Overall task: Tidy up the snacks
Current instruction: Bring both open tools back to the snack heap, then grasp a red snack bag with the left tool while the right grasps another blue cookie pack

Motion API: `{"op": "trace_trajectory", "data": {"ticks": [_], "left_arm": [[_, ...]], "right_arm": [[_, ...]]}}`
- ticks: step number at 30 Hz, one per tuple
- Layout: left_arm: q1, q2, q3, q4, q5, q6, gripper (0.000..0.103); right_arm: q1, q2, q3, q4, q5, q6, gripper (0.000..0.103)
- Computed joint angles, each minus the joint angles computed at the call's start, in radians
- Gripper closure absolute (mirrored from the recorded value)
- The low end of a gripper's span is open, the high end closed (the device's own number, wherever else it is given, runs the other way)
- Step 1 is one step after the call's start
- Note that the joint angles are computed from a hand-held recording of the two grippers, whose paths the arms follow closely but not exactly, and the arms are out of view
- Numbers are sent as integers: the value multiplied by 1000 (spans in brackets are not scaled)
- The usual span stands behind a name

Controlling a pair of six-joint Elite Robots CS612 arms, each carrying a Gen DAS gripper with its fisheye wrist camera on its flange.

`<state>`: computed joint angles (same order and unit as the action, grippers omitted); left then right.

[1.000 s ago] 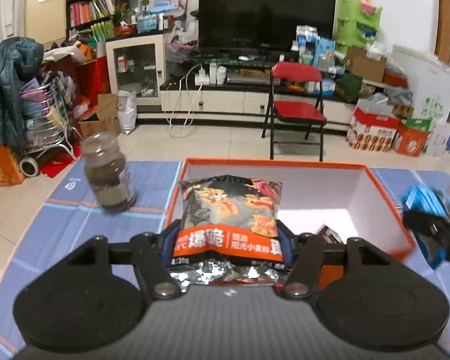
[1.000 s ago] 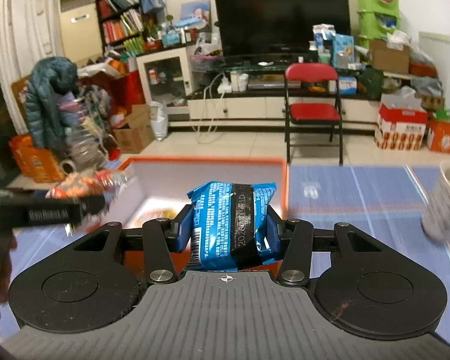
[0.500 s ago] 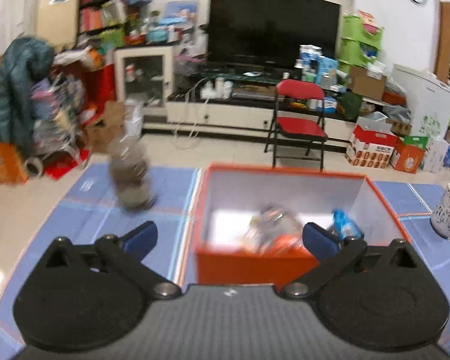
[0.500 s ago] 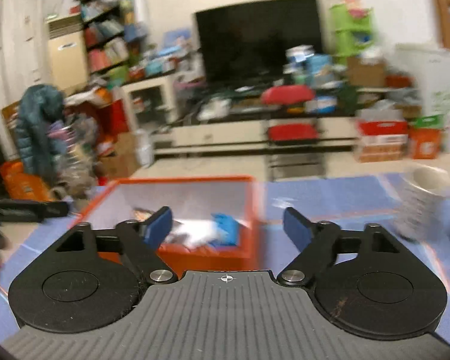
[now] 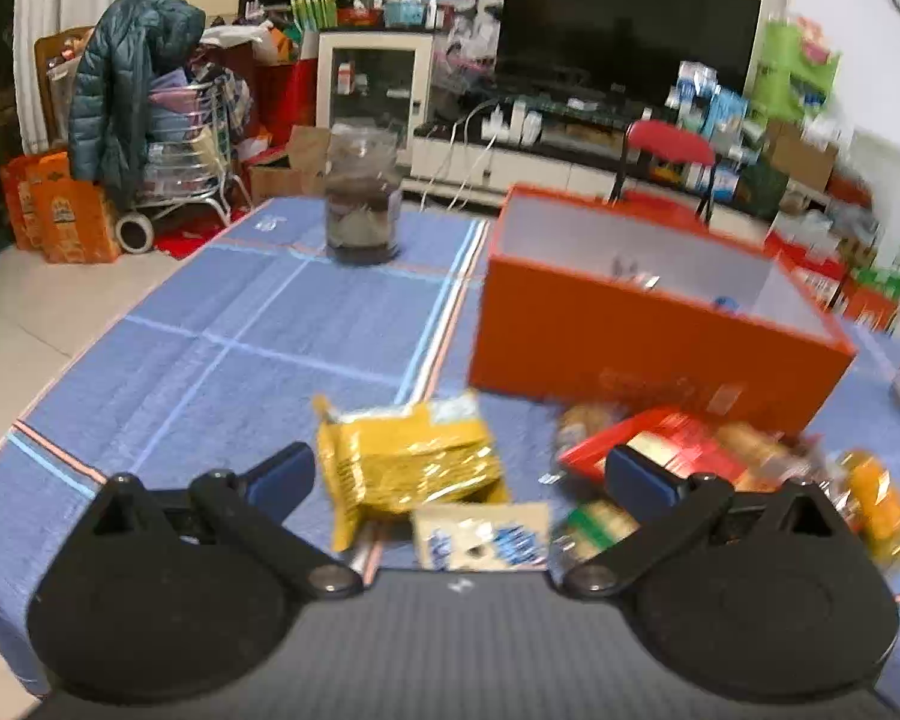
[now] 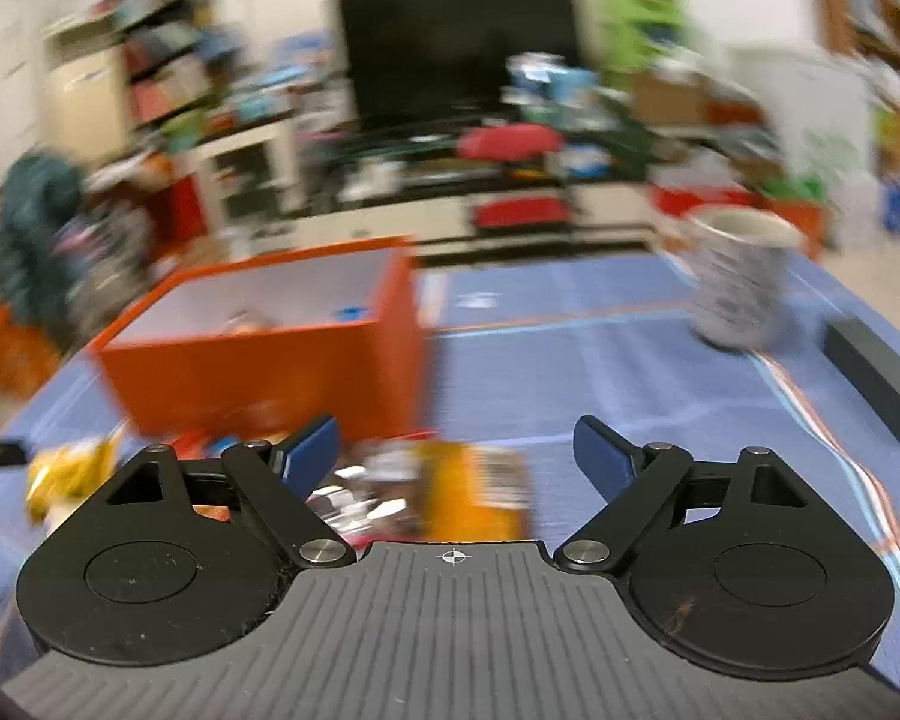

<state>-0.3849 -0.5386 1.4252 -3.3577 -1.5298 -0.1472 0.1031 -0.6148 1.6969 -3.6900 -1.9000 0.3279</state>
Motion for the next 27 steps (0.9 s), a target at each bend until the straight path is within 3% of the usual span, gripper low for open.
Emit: {"op": "trace_trajectory", "data": {"ticks": [4,5,7,10,17,20,23,25,27], "left_arm": [[13,11,-23,53,-4,25,1],[13,12,-26,54,0,27,1],[16,12,-29,63,-10,10,1],[14,9,-32,81,-46,-13,1],[-22,-1,-14,114,-75,-5,1],[-33,3,-19,123,-74,-20,1],[-42,9,-32,147,-61,-54,1],[-45,15,-44,160,-63,-92,1],[-52,18,-55,170,-52,-128,1]], "right_arm": [[27,10,-16,-17,175,-107,26],[41,15,-28,-1,180,-159,26],[76,31,-65,53,100,-298,24],[80,47,-87,88,65,-387,24],[26,33,-76,224,247,-301,27],[11,43,-80,225,317,-300,24],[7,55,-94,246,315,-319,22],[5,60,-104,261,322,-315,37],[1,56,-105,283,324,-280,43]]}}
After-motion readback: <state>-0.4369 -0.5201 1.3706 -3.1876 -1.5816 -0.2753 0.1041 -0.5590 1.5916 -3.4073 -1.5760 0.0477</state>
